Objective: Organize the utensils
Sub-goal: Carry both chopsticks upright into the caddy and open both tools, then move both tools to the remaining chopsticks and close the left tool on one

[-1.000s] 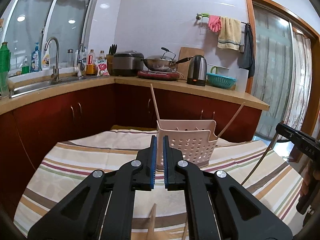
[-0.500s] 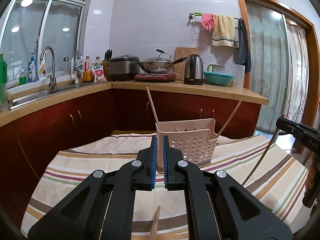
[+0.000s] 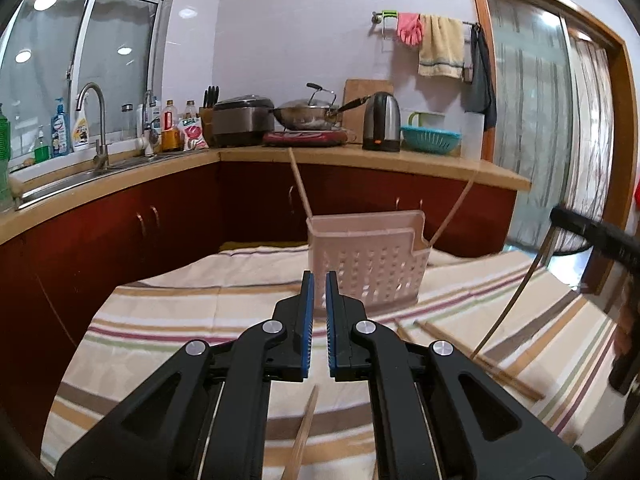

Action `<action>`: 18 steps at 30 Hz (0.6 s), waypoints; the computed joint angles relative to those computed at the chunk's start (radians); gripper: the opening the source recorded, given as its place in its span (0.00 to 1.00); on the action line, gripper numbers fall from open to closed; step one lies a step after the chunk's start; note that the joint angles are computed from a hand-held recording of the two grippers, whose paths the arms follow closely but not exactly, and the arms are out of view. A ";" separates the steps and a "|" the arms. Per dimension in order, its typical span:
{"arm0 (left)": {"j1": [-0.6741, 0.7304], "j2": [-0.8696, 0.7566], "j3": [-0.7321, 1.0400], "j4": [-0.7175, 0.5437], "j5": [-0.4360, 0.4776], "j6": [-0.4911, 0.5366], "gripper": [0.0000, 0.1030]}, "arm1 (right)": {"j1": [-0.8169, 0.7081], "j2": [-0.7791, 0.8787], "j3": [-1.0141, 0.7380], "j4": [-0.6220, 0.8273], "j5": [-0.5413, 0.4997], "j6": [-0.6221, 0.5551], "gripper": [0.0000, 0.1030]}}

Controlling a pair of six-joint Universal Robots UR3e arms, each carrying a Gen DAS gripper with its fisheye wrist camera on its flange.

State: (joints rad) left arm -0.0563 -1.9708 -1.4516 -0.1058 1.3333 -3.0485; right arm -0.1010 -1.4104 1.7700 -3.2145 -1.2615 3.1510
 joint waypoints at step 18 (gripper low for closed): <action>0.051 0.172 -0.370 -0.090 0.023 0.029 0.07 | -0.043 -0.225 0.414 -0.122 0.010 0.010 0.06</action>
State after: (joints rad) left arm -0.0055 -1.7987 -1.8217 -0.1956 1.3567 -3.0200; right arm -0.1436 -1.6353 2.1844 -3.3362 -1.2513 3.1609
